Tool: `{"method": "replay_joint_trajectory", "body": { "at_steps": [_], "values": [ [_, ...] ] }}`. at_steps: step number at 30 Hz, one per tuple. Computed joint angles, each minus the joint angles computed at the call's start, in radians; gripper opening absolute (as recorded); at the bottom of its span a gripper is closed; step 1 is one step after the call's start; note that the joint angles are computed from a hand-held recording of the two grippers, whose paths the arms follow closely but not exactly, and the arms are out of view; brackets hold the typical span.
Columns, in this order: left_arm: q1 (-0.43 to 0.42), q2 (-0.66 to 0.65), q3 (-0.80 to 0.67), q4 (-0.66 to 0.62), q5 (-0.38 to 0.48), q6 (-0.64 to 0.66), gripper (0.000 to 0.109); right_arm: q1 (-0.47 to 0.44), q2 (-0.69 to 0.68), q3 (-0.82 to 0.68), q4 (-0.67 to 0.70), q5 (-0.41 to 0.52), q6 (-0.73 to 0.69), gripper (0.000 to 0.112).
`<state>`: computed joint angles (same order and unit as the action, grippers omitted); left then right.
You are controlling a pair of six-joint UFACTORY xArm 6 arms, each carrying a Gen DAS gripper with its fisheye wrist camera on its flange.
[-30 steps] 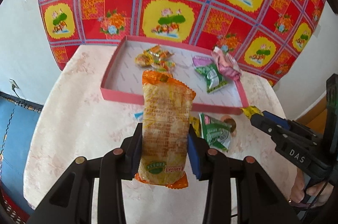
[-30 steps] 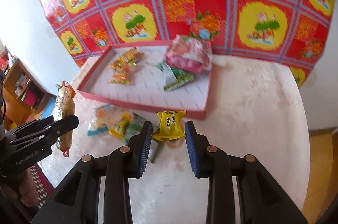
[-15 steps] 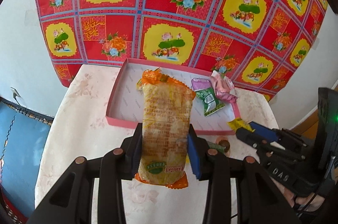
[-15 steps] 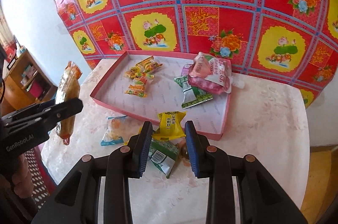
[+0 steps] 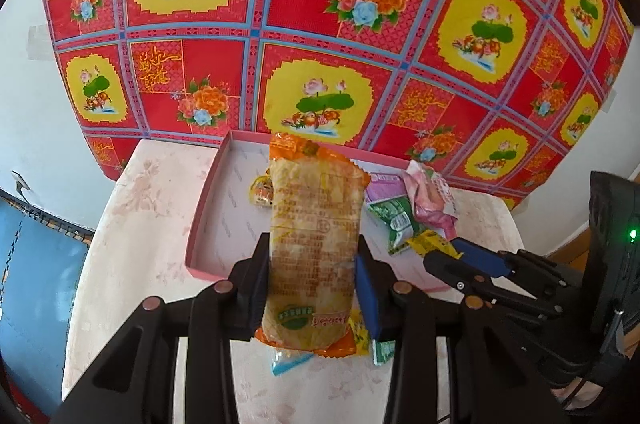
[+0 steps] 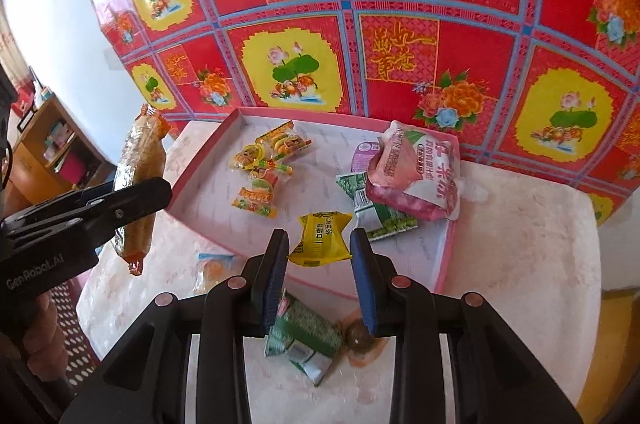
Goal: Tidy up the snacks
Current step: 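Carry the bread packet and yellow candy into the pink box with both tools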
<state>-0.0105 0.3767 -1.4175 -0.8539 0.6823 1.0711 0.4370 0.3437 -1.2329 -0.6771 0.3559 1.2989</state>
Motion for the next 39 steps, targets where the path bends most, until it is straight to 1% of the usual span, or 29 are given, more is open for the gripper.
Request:
{"method": "replay_joint_trajectory", "body": {
  "at_steps": [7,14,17,20,29,32,39],
  "values": [
    [-0.026,0.07,-0.08,0.001,-0.011,-0.028,0.039,-0.028,0.035,-0.048,-0.06,-0.013,0.028,0.033],
    [-0.043,0.126,-0.148,-0.016,-0.002,-0.017,0.039,-0.042,0.046,-0.072,-0.095,0.02,0.071,0.033],
    [-0.044,0.166,-0.194,-0.001,0.015,-0.035,0.039,-0.05,0.058,-0.084,-0.102,0.024,0.085,0.033],
    [-0.048,0.202,-0.231,0.021,0.019,-0.06,0.039,-0.059,0.077,-0.1,-0.085,0.013,0.072,0.033],
    [-0.054,0.306,-0.324,0.088,0.014,-0.135,0.039,-0.08,0.171,-0.188,0.003,-0.017,-0.027,0.033],
    [-0.055,0.341,-0.358,0.114,0.021,-0.162,0.039,-0.085,0.195,-0.212,0.004,-0.021,-0.035,0.033],
    [-0.064,0.388,-0.405,0.148,0.025,-0.195,0.039,-0.094,0.234,-0.232,0.076,-0.038,-0.092,0.033]
  ]
}}
